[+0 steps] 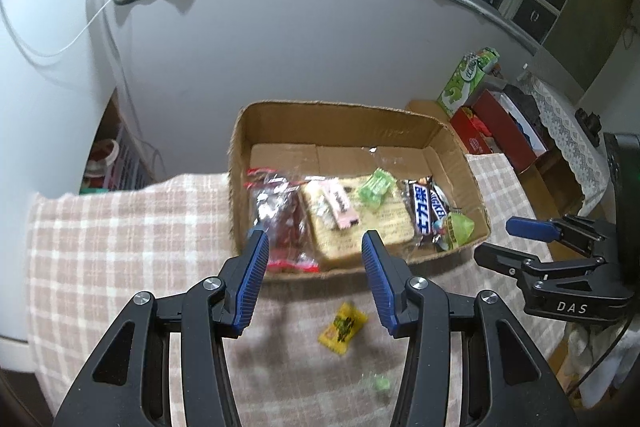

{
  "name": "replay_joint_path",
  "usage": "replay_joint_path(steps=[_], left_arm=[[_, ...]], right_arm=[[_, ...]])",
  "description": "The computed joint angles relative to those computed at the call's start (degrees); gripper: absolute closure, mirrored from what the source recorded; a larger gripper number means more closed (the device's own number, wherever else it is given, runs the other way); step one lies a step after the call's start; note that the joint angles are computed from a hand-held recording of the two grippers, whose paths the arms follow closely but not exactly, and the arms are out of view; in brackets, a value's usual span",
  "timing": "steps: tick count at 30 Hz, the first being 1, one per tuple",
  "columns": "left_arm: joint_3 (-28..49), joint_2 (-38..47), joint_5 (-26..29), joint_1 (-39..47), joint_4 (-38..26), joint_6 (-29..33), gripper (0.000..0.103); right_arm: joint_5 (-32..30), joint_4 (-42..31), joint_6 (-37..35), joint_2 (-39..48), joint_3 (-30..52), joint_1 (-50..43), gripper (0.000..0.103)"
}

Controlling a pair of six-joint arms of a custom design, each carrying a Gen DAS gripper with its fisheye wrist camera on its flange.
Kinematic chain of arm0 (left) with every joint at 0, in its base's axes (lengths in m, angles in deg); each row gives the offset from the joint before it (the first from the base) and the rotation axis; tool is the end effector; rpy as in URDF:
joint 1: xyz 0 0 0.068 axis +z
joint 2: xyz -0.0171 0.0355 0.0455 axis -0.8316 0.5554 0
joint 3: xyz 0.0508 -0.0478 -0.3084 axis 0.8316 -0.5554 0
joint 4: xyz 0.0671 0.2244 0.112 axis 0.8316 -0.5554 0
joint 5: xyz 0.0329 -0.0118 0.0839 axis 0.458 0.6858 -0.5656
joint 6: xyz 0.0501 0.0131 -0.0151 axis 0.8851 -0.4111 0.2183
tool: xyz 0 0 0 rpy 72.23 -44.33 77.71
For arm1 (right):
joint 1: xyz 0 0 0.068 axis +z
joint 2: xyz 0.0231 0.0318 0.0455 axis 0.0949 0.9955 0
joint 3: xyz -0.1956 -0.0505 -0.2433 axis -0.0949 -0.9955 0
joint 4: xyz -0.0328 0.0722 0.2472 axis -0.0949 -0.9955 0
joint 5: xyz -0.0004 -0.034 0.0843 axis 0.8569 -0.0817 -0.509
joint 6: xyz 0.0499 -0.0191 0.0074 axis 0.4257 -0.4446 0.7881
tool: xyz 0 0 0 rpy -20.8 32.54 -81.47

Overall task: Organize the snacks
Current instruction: 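Move both grippers back down to the yellow candy and clear green candy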

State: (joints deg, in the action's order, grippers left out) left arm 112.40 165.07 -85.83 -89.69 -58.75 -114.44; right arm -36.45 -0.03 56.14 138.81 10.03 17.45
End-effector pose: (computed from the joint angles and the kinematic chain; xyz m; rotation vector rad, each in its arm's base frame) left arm 0.2022 -0.1251 0.2142 -0.0730 2.5317 -0.2205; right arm 0.2510 0.0613 0.1959 -0.5177 2.7257 0.3306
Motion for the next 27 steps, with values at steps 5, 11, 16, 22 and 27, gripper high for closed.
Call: replay_joint_path(steps=[5,11,16,22,27], left_arm=[[-3.29,-3.56,0.21,-0.88,-0.72,-2.36,0.056],[-7.01,-5.96,0.65,-2.78,-0.57,-4.86,0.056],[-9.48,-6.64,1.25,-4.77,0.27,-6.15,0.056],[-10.79,-5.83,3.21,-5.99,2.35,-6.09,0.056],[-10.81,-2.44,4.23,-7.1,4.55,-3.96,0.059]], right_arm=[[-1.58,-0.51,0.05,-3.25,-3.26,0.52,0.034],[-3.03,-0.97,0.33,-6.95,-7.33,3.21,0.034],[-4.5,-0.34,0.15,-8.85,-10.25,5.94,0.034],[-4.3,1.47,0.99,-9.29,-13.52,10.24,0.041],[-4.35,3.78,1.66,-8.4,-15.84,13.04,0.042]])
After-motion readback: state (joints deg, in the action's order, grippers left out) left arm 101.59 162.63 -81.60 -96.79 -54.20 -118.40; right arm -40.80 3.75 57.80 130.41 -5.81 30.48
